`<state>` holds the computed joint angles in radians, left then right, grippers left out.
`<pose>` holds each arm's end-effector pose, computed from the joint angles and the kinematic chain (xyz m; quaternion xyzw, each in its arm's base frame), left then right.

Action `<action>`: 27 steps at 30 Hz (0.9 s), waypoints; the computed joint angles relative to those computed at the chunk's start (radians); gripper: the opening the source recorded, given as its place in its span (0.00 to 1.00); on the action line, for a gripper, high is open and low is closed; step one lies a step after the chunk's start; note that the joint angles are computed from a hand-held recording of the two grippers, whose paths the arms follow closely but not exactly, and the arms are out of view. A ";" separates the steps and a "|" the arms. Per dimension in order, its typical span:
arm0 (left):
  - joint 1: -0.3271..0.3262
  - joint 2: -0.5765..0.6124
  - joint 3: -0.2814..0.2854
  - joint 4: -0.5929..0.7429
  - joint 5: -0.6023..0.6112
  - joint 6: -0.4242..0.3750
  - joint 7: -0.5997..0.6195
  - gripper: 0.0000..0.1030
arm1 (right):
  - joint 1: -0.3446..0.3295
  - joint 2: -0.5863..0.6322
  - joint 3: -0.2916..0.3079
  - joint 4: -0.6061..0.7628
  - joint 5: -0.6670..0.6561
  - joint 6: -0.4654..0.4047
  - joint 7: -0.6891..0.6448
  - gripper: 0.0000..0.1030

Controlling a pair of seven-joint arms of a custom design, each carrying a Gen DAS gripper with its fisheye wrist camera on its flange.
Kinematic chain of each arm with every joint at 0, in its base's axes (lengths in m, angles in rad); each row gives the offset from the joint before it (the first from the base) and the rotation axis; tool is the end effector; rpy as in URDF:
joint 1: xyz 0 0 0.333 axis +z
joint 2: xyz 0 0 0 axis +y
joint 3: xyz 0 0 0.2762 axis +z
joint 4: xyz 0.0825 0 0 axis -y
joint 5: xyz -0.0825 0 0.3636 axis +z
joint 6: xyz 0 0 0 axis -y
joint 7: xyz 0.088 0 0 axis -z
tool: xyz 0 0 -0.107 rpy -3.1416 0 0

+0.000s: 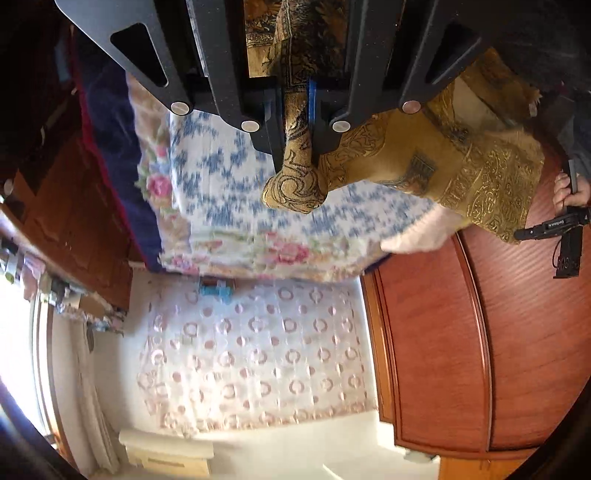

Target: Fold small clothes

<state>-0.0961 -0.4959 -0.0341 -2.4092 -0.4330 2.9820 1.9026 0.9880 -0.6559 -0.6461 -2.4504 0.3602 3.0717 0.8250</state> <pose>0.4450 -0.0311 0.5907 -0.5813 0.6296 -0.4158 0.3046 0.4403 0.0714 0.5774 -0.7259 0.3834 -0.2534 0.5117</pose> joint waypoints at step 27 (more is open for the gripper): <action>0.190 0.529 -0.062 0.416 0.591 -0.047 -0.455 0.67 | -0.173 0.869 0.060 0.721 0.169 -0.323 0.155 0.55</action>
<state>0.0943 0.0328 -0.0959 -1.9928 0.1584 2.9350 1.4476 0.8145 0.2132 -0.5859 -1.7294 0.5293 2.7485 0.9801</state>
